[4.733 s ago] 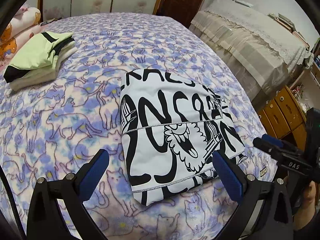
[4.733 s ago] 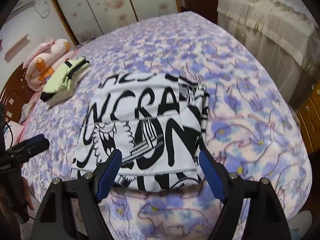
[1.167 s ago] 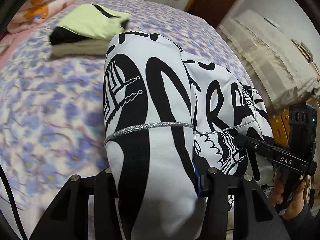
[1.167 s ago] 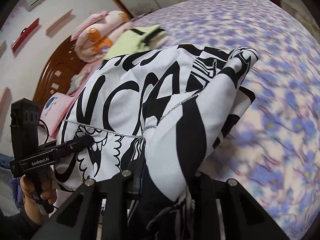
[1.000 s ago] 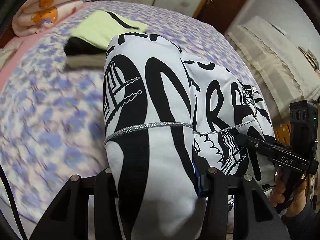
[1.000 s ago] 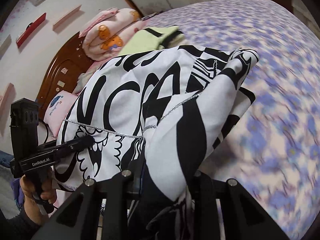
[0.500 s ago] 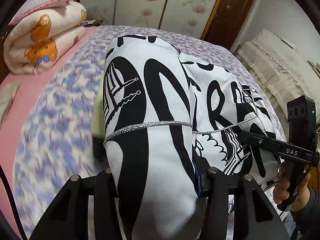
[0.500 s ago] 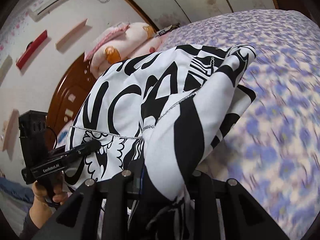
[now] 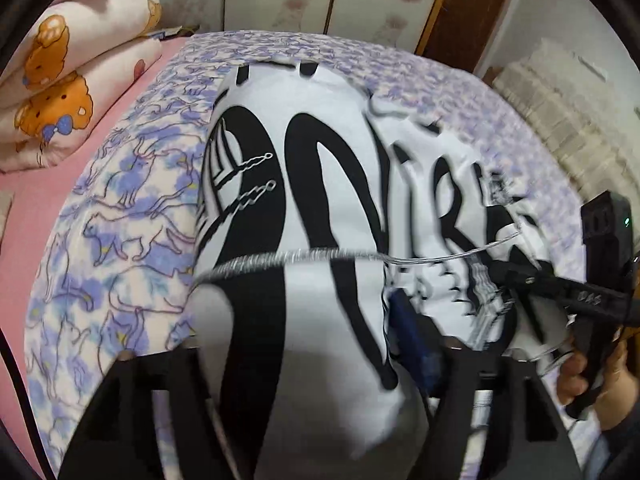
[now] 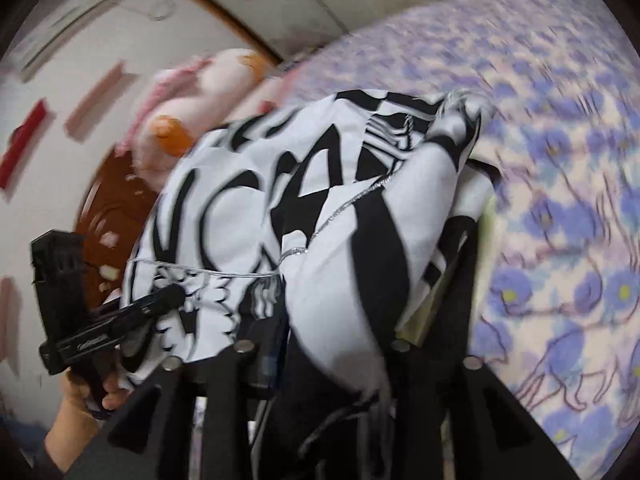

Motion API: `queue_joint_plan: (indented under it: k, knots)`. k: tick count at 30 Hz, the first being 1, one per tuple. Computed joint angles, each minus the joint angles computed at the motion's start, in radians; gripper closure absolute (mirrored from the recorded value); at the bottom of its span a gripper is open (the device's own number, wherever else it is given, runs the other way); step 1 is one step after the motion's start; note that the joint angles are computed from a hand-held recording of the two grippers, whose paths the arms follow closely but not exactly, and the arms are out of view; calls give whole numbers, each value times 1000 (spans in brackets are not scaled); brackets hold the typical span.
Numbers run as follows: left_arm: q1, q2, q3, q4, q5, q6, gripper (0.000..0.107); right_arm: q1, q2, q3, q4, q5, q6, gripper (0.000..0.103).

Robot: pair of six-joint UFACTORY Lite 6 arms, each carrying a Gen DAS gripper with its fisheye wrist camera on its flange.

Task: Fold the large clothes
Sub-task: 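Lift the jacket bundle with both grippers and carry it toward the green stack, then lower the jacket bundle onto the green clothes stack and open both grippers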

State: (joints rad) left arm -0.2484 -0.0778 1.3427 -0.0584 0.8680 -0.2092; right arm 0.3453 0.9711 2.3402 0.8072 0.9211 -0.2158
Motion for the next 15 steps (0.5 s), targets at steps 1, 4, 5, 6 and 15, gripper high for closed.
queue_joint_plan:
  k: [1,4,5,6,15]
  knots:
    - [-4,-26,-54,0,-29,-5,21,-5,-38,-93,36,-31,-49,58]
    - [23,-89,-135,-39,-60,18,18,-7,-88,-166,47,-31,-115,55]
    - [14,-104,-137,-15,-51,-5,17,-2,-104,-160,6,-20,-110,53]
    - [-4,-118,-132,29,-37,-48,17,3,-109,-138,-38,-8,-92,52]
    - [-246,-277,-40,466,189,-496,32,-17,-382,-299,-256,-35,-41,52]
